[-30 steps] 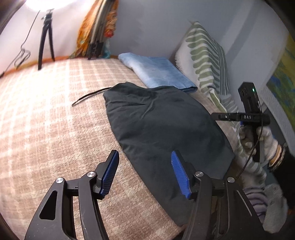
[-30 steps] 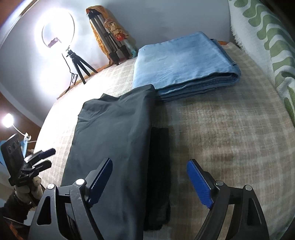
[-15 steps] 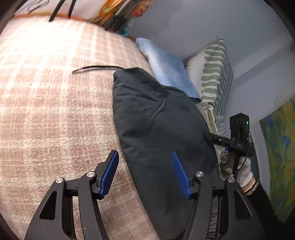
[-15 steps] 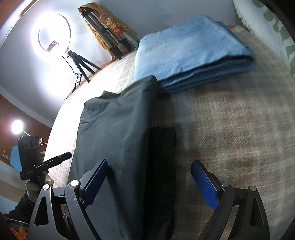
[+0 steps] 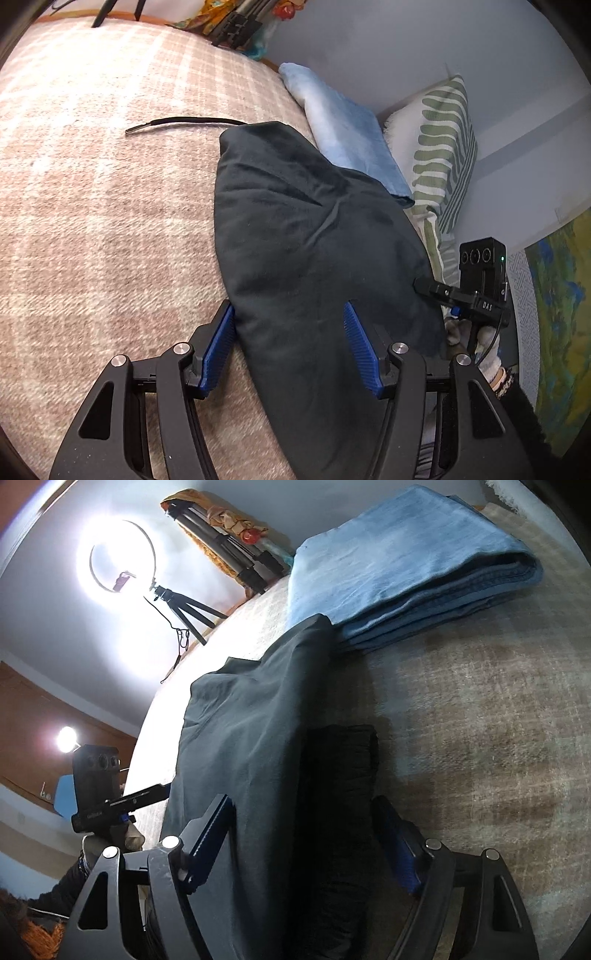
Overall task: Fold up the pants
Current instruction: 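Grasp the folded black pants edge with the left gripper while the right gripper grasps beside it, then lift the folded pants with both grippers and carry them toward the blue denim stack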
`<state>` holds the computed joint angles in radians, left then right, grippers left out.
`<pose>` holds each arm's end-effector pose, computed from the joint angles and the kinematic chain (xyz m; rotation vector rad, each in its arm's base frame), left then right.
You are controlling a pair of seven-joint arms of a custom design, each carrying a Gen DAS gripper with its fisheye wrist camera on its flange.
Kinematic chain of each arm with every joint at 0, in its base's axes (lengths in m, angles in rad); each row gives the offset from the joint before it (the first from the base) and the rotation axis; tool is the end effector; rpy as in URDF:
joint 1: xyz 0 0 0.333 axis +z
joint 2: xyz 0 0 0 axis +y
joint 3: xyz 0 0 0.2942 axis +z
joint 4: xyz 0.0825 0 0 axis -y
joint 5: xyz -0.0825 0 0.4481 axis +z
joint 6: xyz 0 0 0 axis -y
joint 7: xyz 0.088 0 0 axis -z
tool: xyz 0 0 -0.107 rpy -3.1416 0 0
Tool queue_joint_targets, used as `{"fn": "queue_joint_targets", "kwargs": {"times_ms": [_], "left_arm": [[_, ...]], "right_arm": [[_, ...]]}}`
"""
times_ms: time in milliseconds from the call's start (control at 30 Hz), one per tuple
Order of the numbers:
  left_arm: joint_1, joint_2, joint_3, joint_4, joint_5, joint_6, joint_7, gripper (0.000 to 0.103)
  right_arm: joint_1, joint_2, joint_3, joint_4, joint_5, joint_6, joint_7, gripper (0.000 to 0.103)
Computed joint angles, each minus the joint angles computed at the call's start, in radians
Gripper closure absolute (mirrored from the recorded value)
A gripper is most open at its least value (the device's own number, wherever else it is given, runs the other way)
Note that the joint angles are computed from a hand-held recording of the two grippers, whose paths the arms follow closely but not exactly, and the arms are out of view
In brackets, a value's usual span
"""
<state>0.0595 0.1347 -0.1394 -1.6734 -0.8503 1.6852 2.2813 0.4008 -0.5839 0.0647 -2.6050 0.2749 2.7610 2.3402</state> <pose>0.6504 -0.1206 0.5053 1.1261 -2.2197 0.9438 0.4362 0.2065 0.4819 -1.2016 2.0649 0.0354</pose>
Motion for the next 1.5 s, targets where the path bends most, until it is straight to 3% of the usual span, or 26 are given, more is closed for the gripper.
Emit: {"fn": "queue_joint_targets", "kwargs": {"times_ms": [267,533,800,1033,1500], "left_arm": [[-0.006,0.007,-0.008,-0.003,-0.015,0.021,0.005,0.047],[-0.020,-0.024,-0.010,-0.044,-0.025,0.095,0.035,0.095],[-0.029,-0.078,0.004,-0.087,-0.077,0.129,0.122,0.098],[-0.041,-0.095,0.015,-0.074,-0.117,0.124,0.172,0.099],[-0.085,-0.004,-0.037,0.105,-0.180,0.198,0.160,0.099]], "right_arm": [[0.001,-0.005,0.011,-0.020,0.003,0.050,0.021,0.053],[-0.061,-0.009,0.091,0.018,-0.116,0.009,0.115,0.072],[-0.107,0.001,0.159,0.127,-0.289,-0.133,0.206,0.076],[-0.112,-0.006,0.176,0.195,-0.403,-0.226,0.230,0.077],[-0.184,-0.022,0.188,0.307,-0.596,-0.383,0.229,0.077]]}}
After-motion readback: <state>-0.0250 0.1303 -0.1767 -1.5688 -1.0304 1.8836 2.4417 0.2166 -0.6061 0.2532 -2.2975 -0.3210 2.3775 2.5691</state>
